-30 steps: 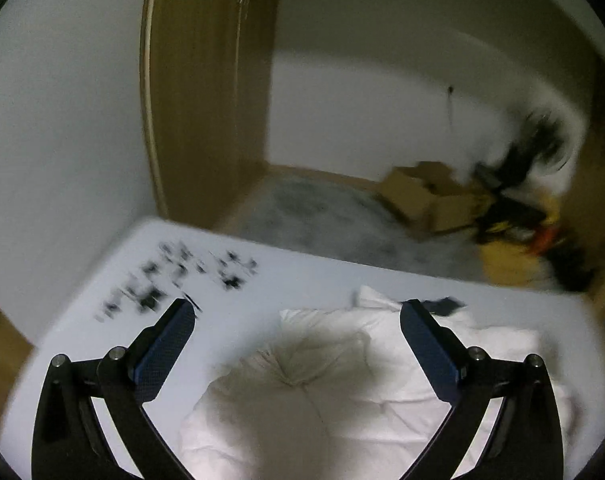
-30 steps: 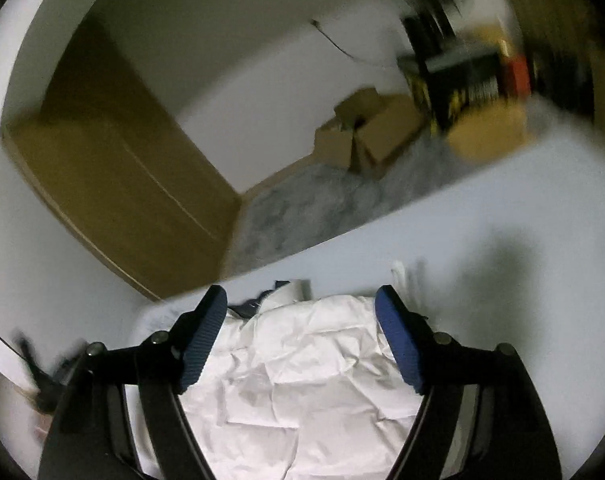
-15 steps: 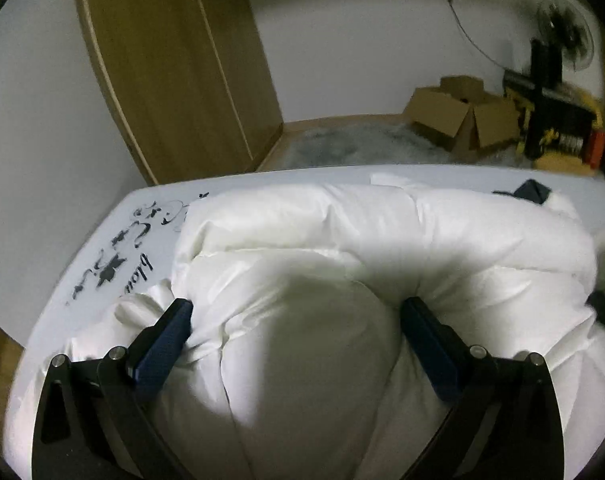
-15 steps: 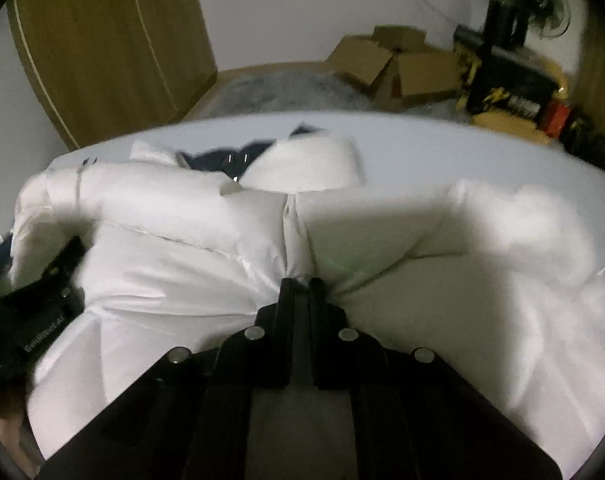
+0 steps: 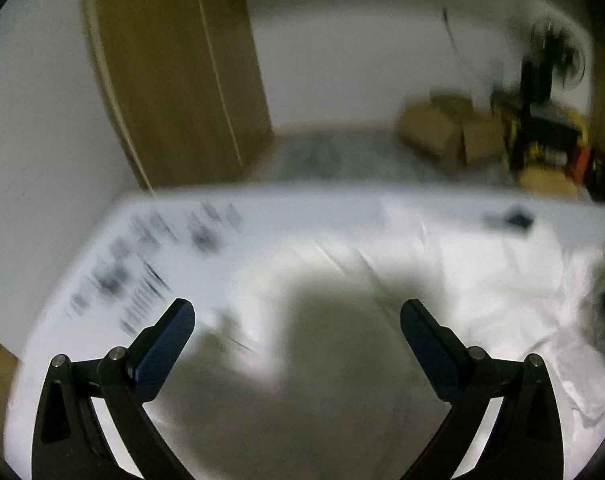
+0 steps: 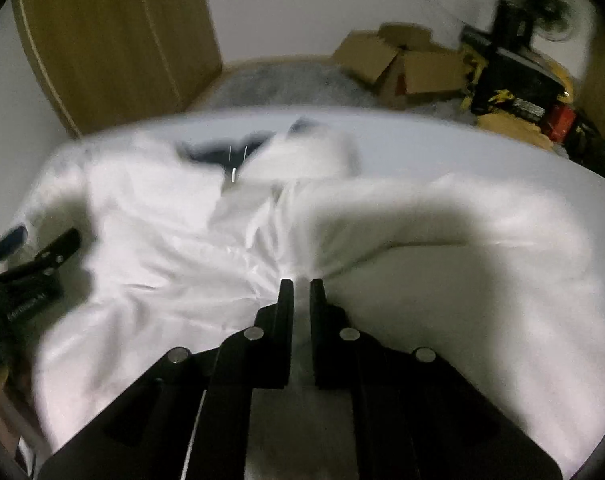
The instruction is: Fold large clothes
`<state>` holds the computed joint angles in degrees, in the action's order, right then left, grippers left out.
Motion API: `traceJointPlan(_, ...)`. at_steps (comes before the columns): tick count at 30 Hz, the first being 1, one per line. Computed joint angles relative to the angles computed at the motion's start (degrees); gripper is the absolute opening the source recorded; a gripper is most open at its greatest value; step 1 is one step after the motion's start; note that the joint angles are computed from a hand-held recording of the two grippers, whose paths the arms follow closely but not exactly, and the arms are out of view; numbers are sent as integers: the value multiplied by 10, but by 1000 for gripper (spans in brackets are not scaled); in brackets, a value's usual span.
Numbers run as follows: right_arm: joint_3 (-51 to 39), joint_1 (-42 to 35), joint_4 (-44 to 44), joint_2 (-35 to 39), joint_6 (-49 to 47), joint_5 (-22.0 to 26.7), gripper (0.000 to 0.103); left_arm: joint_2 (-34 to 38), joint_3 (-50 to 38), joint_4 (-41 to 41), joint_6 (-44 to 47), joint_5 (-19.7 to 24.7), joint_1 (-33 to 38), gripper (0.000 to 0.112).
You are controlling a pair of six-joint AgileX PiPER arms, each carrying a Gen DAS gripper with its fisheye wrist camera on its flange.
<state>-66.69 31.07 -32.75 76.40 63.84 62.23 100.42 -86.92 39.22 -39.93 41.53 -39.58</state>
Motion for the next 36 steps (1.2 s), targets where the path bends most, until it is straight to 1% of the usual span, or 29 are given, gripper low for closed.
traceJointPlan(1, -2, 8, -25, -7, 9, 34, 49, -8, 5, 37, -18, 1, 3, 103)
traceJointPlan(2, 7, -3, -36, -21, 5, 54, 59, -3, -2, 51, -16, 10, 14, 103)
traceJointPlan(3, 22, -30, -28, -29, -17, 51, 59, 4, -7, 41, -8, 13, 23, 103)
traceJointPlan(4, 35, -52, -16, -31, -31, 43, 57, 13, -13, 9, 14, 13, 37, 103)
traceJointPlan(5, 62, -86, 9, -40, -48, 15, 57, 23, -8, -13, 21, 7, 49, 103)
traceJointPlan(6, 98, -115, 28, -49, -58, -24, 57, 32, 3, -12, 18, -1, 54, 103)
traceJointPlan(7, 120, -120, 27, -55, -54, -45, 58, 39, 12, -17, 22, -10, 58, 103)
traceJointPlan(8, 147, -128, 25, -66, -47, -79, 59, 48, 24, -45, 30, -29, 68, 103)
traceJointPlan(9, 168, -139, 33, -76, -42, -115, 60, 52, 26, -89, 49, -45, 83, 103)
traceJointPlan(10, 177, -141, 29, -76, -32, -129, 60, 58, 21, -112, 58, -50, 92, 103)
traceJointPlan(13, 186, -142, 26, -70, -23, -148, 60, 75, 5, -212, 133, -48, 117, 103)
traceJointPlan(15, 191, -146, 27, -70, -22, -158, 60, 82, 0, -249, 160, -46, 125, 103)
traceJointPlan(17, 190, -156, 25, -64, -30, -165, 60, 92, -10, -269, 177, -40, 132, 103)
traceJointPlan(18, 187, -150, 19, -61, -23, -160, 60, 95, -15, -267, 177, -35, 131, 103)
traceJointPlan(19, 192, -167, 22, -56, -36, -175, 60, 96, -18, -267, 178, -32, 132, 103)
traceJointPlan(22, 188, -160, 15, -51, -29, -167, 60, 100, -23, -276, 189, -31, 138, 103)
traceJointPlan(23, 183, -153, 12, -48, -25, -157, 60, 106, -31, -271, 190, -29, 140, 103)
traceJointPlan(24, 173, -150, 17, -42, -34, -141, 60, 108, -44, -244, 179, -3, 132, 103)
traceJointPlan(25, 150, -153, 35, -30, -66, -114, 61, 111, -65, -207, 166, 25, 120, 101)
traceJointPlan(26, 110, -154, 59, -14, -88, -63, 61, 92, -62, -173, 131, 30, 106, 101)
traceJointPlan(27, 78, -151, 71, -20, -88, -36, 62, 58, -50, -162, 107, 13, 90, 102)
traceJointPlan(28, 62, -131, 60, -33, -64, -31, 62, 37, -43, -131, 77, -5, 69, 103)
traceJointPlan(29, 28, -90, 27, -36, -33, -27, 61, 30, -48, -94, 47, -4, 46, 103)
traceJointPlan(30, -13, -42, -18, -16, -8, -11, 62, 36, -77, -71, 32, 12, 13, 103)
traceJointPlan(31, -39, -17, -41, 7, 4, 1, 67, 52, -103, -71, 34, 30, -7, 103)
traceJointPlan(32, -83, 7, -44, 53, -7, 18, 73, 71, -124, -81, 45, 46, -23, 103)
traceJointPlan(34, -124, 29, -39, 125, -22, 27, 73, 103, -133, -45, 20, 65, -49, 103)
traceJointPlan(35, -129, 34, -41, 145, -21, 28, 73, 119, -129, -21, 2, 76, -58, 103)
traceJointPlan(36, -128, 37, -41, 163, -16, 26, 73, 130, -123, -14, -5, 76, -58, 103)
